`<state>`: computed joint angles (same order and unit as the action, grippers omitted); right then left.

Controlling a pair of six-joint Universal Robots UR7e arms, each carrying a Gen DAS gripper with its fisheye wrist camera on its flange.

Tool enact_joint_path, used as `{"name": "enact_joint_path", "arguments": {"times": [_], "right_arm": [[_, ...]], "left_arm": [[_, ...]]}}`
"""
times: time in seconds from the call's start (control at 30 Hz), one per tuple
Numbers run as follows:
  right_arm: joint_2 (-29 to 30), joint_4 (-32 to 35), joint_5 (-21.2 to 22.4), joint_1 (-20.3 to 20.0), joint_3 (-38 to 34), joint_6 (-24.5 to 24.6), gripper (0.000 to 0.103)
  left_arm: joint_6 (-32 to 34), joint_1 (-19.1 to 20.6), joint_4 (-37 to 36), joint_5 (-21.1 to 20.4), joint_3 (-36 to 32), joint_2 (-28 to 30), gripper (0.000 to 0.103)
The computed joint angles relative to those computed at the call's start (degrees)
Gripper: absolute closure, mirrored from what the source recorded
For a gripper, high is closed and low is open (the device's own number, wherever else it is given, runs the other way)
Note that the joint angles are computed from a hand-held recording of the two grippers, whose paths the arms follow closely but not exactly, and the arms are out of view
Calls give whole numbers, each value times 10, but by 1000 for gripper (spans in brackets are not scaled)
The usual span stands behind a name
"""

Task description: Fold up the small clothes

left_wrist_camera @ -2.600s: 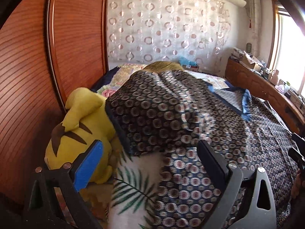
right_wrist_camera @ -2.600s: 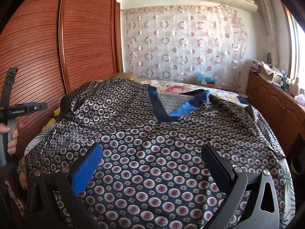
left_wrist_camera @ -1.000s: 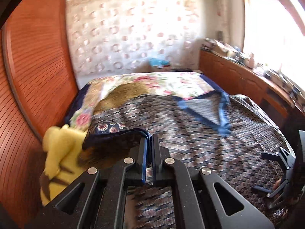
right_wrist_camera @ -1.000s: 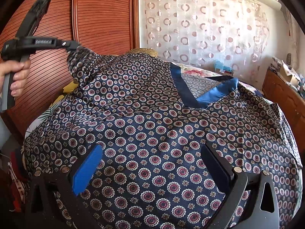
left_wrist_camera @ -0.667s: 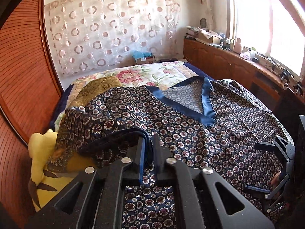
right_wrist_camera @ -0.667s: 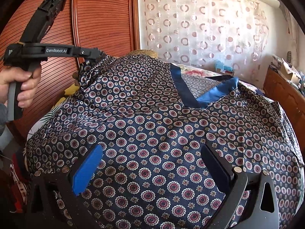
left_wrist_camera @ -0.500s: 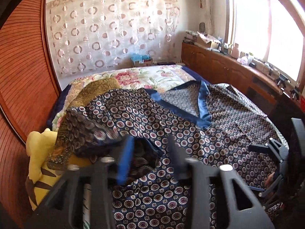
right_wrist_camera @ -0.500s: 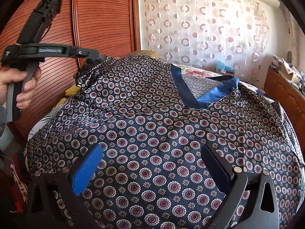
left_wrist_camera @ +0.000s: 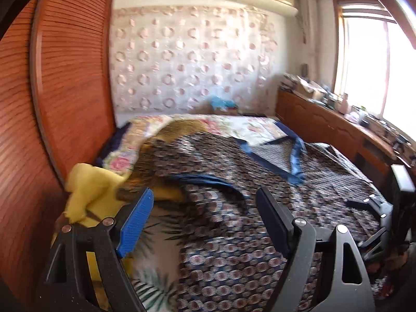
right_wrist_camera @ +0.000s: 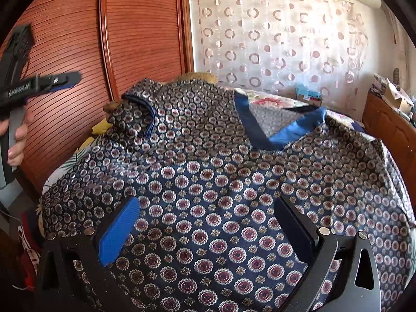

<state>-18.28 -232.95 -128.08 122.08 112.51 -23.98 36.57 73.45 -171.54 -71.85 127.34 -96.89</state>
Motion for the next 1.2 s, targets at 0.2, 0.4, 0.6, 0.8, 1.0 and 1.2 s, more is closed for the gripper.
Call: {"name": "enact_joint_path", "arguments": {"times": [0.2, 0.4, 0.6, 0.8, 1.0, 1.2], "right_arm": [[-9, -15, -3, 16, -43, -77, 0], [-3, 21, 24, 23, -123, -153, 2], [15, 175, 77, 14, -210, -160, 12], [54, 311, 96, 11, -317, -148, 25], [109, 447, 90, 11, -458, -167, 44], [155, 575, 38, 10, -569, -170, 52]], "left_arm": [[2, 22, -34, 8, 10, -9, 21], [2, 48, -43, -8, 15, -13, 21], [3, 71, -31, -17, 17, -13, 21], [5, 92, -28, -29, 24, -18, 21], [4, 103, -21, -37, 24, -19, 21], [7, 103, -19, -42, 26, -23, 21]]}}
